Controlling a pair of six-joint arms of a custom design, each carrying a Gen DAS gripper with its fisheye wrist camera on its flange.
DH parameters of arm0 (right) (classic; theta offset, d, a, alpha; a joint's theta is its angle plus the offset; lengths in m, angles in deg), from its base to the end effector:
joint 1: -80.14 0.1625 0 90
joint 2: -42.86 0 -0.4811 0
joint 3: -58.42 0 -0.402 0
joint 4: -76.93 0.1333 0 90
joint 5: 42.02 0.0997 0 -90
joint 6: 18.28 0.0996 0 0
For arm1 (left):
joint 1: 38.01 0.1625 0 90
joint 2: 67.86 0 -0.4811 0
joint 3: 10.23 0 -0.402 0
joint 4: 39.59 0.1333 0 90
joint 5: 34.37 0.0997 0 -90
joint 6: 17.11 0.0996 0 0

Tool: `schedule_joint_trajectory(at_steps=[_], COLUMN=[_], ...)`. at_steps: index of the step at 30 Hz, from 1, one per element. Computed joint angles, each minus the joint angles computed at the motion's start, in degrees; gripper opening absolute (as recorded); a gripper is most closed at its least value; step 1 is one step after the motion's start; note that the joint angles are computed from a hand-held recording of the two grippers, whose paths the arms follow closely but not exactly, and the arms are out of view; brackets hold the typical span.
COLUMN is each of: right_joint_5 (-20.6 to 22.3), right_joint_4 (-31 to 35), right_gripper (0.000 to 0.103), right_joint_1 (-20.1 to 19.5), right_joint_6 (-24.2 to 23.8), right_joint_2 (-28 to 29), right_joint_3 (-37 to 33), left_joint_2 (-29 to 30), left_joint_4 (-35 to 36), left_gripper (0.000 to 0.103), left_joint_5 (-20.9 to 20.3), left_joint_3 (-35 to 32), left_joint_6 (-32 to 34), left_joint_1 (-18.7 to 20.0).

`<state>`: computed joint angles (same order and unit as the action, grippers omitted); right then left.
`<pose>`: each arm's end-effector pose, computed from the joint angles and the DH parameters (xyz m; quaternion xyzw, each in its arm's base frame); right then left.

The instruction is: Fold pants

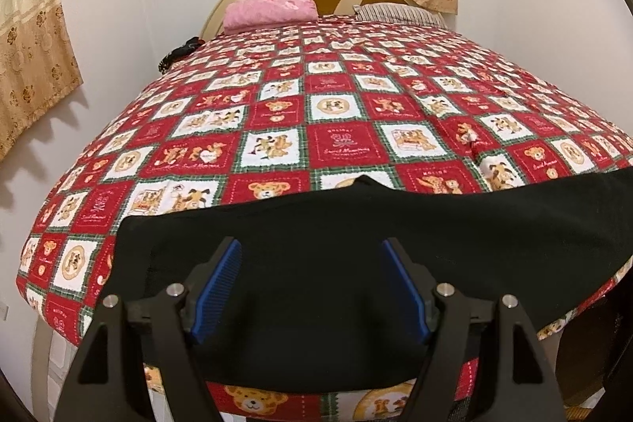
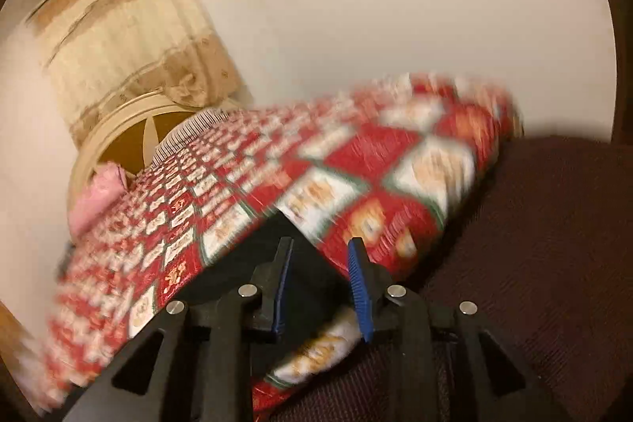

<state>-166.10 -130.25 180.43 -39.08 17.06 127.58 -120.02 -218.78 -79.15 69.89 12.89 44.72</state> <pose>0.2249 -0.8052 0.1686 0.0353 -0.7837 0.5503 0.2859 0.1062 -0.7794 0.4076 0.0683 0.8154 -0.3957 0.4170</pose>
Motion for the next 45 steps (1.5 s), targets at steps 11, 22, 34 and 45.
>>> schedule_joint_trajectory(at_steps=[11, 22, 34, 45], right_joint_5=[9.5, 13.5, 15.6, 3.8], right_joint_4=[38.7, 32.6, 34.7, 5.3], right_gripper=[0.029, 0.029, 0.029, 0.075], right_joint_1=[2.9, 4.1, 5.2, -0.5], right_joint_6=[-8.7, -4.9, -0.2, 2.5], right_joint_2=[14.7, 14.3, 13.8, 1.6], right_joint_3=[-22.2, -19.2, -16.8, -2.8], left_joint_2=[0.8, -6.9, -5.9, -1.3], left_joint_4=[-2.9, -12.3, -13.0, -7.6], left_gripper=[0.076, 0.082, 0.082, 0.082], left_joint_5=[4.8, 6.3, 2.0, -0.6], left_joint_3=[1.8, 7.4, 4.6, -0.8], left_joint_6=[2.6, -3.4, -5.4, -0.7], left_joint_1=[1.8, 5.2, 5.9, 3.4])
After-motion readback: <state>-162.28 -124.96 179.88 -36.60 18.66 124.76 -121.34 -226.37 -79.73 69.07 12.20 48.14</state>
